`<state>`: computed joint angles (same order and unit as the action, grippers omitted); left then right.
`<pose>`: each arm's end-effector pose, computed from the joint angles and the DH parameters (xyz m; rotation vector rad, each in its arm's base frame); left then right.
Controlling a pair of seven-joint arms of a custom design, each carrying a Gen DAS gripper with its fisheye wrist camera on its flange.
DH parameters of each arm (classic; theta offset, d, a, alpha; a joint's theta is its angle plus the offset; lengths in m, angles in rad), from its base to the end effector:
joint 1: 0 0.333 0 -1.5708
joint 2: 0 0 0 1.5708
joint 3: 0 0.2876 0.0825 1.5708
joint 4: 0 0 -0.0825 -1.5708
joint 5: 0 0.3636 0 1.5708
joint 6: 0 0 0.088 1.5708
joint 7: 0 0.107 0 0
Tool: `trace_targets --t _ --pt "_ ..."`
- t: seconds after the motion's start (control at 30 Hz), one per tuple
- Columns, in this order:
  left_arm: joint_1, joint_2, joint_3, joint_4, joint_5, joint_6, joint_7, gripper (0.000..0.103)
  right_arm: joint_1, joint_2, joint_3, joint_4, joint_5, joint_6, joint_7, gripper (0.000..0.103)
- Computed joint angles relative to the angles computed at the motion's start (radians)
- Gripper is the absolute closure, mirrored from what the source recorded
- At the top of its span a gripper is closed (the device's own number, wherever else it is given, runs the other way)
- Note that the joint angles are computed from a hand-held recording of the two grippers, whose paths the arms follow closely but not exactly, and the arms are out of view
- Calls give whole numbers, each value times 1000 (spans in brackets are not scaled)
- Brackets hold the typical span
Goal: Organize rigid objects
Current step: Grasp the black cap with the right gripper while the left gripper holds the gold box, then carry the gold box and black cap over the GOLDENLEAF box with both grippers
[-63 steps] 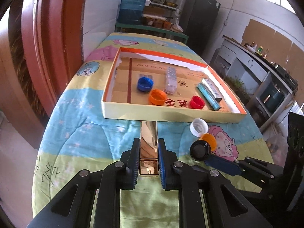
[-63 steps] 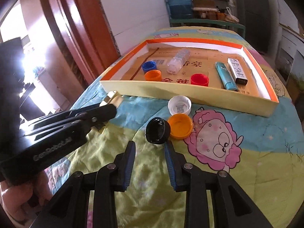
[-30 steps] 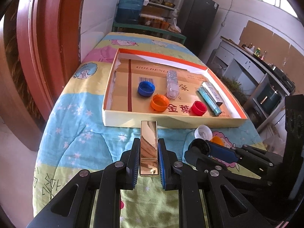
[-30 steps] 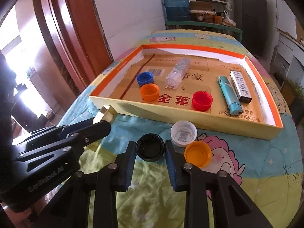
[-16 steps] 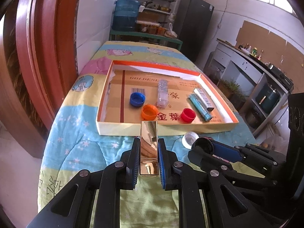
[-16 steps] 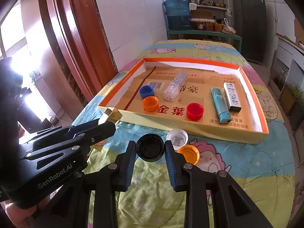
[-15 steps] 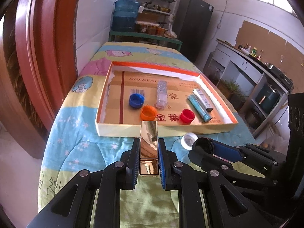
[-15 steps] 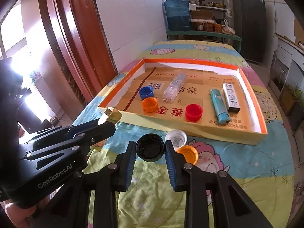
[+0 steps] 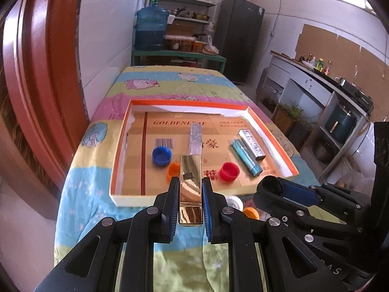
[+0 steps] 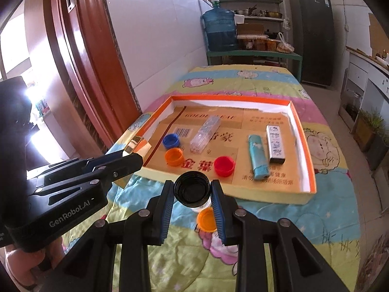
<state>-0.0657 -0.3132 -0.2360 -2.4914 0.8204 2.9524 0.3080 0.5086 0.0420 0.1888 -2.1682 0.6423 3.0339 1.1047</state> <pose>0.4264 -0.1873 0.4524 -1.9130 1.5805 -0.8941 0.4627 0.3270 0.4459 -2.0145 1.1288 -0.2780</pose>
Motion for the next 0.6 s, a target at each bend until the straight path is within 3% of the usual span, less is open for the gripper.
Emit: trace_targets --t 0.6 --pt "1 117 40 154 -21 -27 115 85 -34 66 -37 120 -106 -29 28 72"
